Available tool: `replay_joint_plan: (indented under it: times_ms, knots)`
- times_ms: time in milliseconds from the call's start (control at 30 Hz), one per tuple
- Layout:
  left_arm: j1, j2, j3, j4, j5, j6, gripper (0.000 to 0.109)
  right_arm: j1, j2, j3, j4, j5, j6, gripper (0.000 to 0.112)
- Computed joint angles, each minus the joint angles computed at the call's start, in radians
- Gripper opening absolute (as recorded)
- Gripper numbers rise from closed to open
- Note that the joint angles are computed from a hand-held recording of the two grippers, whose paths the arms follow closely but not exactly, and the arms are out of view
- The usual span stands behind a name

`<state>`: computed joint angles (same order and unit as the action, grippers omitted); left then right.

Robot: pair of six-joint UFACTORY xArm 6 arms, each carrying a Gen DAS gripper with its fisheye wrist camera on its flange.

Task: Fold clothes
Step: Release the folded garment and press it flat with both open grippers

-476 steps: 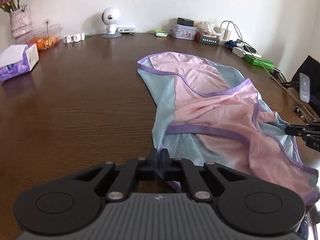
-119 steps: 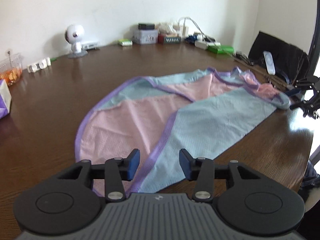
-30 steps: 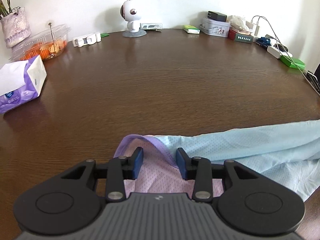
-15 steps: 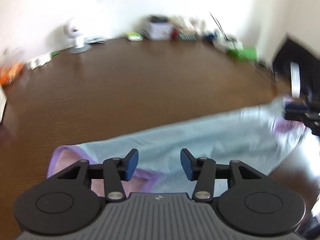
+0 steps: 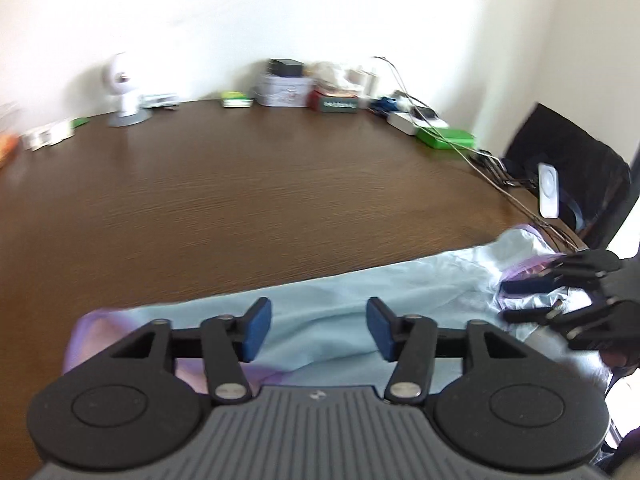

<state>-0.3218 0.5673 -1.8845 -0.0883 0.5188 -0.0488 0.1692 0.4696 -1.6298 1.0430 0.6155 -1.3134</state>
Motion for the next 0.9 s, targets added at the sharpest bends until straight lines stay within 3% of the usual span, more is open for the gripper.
replay_joint_plan:
  times_ms: [100,267,400,467,567,667,767,833,900]
  knots:
    - [-0.012,0.058,-0.074,0.118,0.103,-0.07,0.049,0.003,0.008,-0.001,-0.064,0.013,0.026,0.029]
    - [-0.004,-0.031,0.07,0.077,0.062,-0.047,0.051,-0.025,-0.049,0.056,0.006,0.016,-0.04,0.029]
    - [0.004,-0.047,0.078,0.071,0.053,-0.091,0.05,-0.036,0.01,-0.051,0.13,0.062,-0.003,0.029]
    - [-0.004,-0.047,0.072,0.078,0.009,-0.114,0.051,-0.01,0.076,-0.127,0.038,0.027,0.105,0.029]
    - [-0.019,-0.01,0.017,0.098,-0.03,-0.155,0.061,0.008,0.123,-0.166,-0.118,0.037,0.202,0.029]
    - [-0.038,0.088,-0.137,0.179,0.114,-0.172,0.061,0.012,0.075,-0.094,-0.094,0.008,0.148,0.03]
    - [-0.038,0.114,-0.17,0.174,0.163,-0.181,0.061,0.001,-0.03,0.041,0.091,-0.053,-0.012,0.036]
    - [-0.035,0.093,-0.129,0.185,0.124,-0.258,0.061,-0.012,-0.102,0.131,0.248,-0.111,-0.154,0.046]
    - [-0.039,0.078,-0.099,0.246,0.072,-0.396,0.063,-0.013,-0.148,0.197,0.391,-0.209,-0.285,0.047]
